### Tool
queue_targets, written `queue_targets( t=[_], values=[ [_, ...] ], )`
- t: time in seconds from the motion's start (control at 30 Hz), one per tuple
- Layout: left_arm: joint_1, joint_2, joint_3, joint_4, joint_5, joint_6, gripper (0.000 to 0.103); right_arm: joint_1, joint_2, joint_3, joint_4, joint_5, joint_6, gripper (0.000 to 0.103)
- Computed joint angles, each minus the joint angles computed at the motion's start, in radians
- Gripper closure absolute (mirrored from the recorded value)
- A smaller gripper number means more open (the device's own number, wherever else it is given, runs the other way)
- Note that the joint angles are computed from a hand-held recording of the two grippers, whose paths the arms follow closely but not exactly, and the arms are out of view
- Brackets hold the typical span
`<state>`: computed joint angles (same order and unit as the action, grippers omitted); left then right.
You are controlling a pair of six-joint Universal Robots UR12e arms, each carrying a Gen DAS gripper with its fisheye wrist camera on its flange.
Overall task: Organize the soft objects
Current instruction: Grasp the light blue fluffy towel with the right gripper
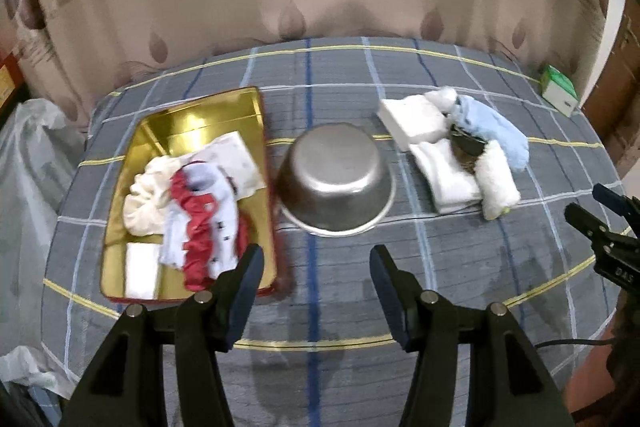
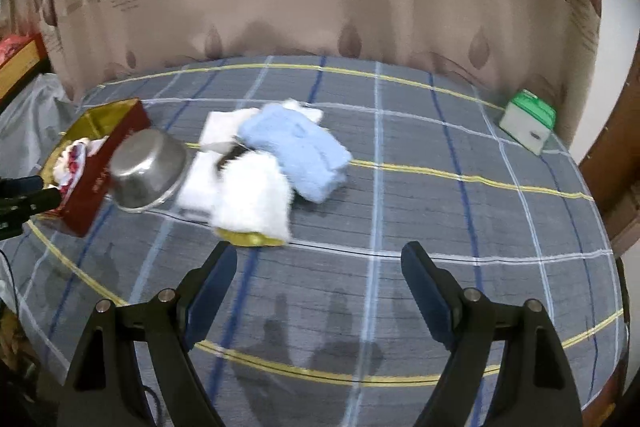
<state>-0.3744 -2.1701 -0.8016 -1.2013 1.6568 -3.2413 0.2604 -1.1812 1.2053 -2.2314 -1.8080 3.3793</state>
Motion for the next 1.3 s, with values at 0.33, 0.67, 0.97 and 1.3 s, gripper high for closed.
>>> queue_targets(
  t=[0.33, 0.67, 0.97, 1.3],
  values=[
    [-0.021, -0.046, 0.074, -0.066, -0.006, 0.035, 0.047, -0.03, 0.084, -0.105, -0.013, 0.065, -0.145, 0.021],
    [-0.028, -0.092, 0.146, -0.133, -0.002, 0.044, 0.047, -0.095, 0.224, -0.313, 0.168, 0.293, -0.254, 0.021],
    [-0.033, -0.126, 0.195, -0.166, -0.006, 0.036, 0.047, -0.11, 0.208, -0.252, 0.112, 0.421, -0.186, 0.057],
    [-0.04, -0.117, 0.17, -0.146, -0.015, 0.049, 0.047, -0.106, 0.117, -0.116, -0.028, 0.312, -0.101, 0.072]
  ],
)
